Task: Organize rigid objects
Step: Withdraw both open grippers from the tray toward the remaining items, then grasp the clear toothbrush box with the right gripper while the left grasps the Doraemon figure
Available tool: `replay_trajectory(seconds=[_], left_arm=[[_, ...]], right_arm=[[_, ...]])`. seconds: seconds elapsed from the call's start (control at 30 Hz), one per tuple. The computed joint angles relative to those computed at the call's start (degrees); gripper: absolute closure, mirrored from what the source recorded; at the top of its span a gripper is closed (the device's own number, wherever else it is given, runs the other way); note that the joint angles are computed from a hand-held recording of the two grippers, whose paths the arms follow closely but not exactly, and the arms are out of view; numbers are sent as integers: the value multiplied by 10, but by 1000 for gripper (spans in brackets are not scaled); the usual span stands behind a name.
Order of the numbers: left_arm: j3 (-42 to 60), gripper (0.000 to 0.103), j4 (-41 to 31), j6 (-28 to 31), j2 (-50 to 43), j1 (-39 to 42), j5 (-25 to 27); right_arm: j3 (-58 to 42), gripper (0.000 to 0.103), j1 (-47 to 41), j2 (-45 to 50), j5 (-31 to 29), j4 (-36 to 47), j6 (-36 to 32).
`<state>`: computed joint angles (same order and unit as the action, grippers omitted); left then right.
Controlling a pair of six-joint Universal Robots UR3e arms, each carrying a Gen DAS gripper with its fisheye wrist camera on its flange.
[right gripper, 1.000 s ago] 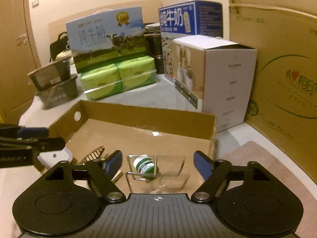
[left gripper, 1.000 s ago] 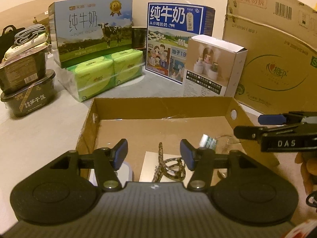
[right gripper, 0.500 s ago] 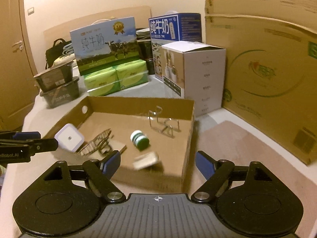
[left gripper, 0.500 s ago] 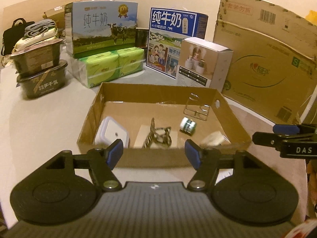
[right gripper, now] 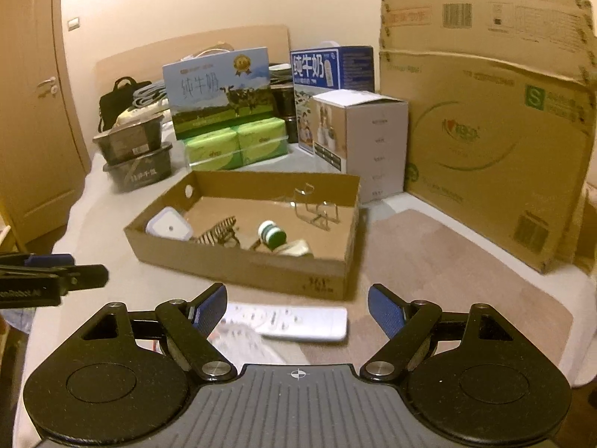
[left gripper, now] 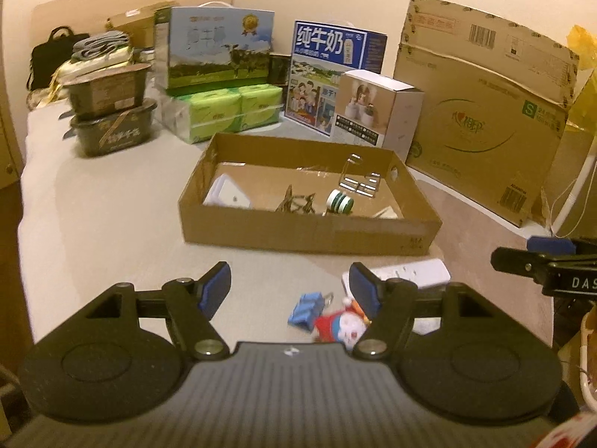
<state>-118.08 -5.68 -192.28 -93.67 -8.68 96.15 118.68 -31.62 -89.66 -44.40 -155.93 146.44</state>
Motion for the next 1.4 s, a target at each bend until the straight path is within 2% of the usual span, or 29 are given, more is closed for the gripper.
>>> replay_trajectory(seconds=[0.37, 0.57, 1.03, 1.4], left_arm=[[-94, 35, -4, -27, 68, -22, 25], [-98, 35, -7, -29, 66, -32, 31], [-89, 34, -6, -29, 41, -32, 23], [-56, 34, 4, -25, -15, -22, 7]], right_arm=[[115, 21, -90, -140, 34, 149, -124], [130, 21, -109, -169, 39, 194, -156], [100, 21, -92, -127, 28, 218, -156], [3, 21, -22, 29, 2, 153, -143]])
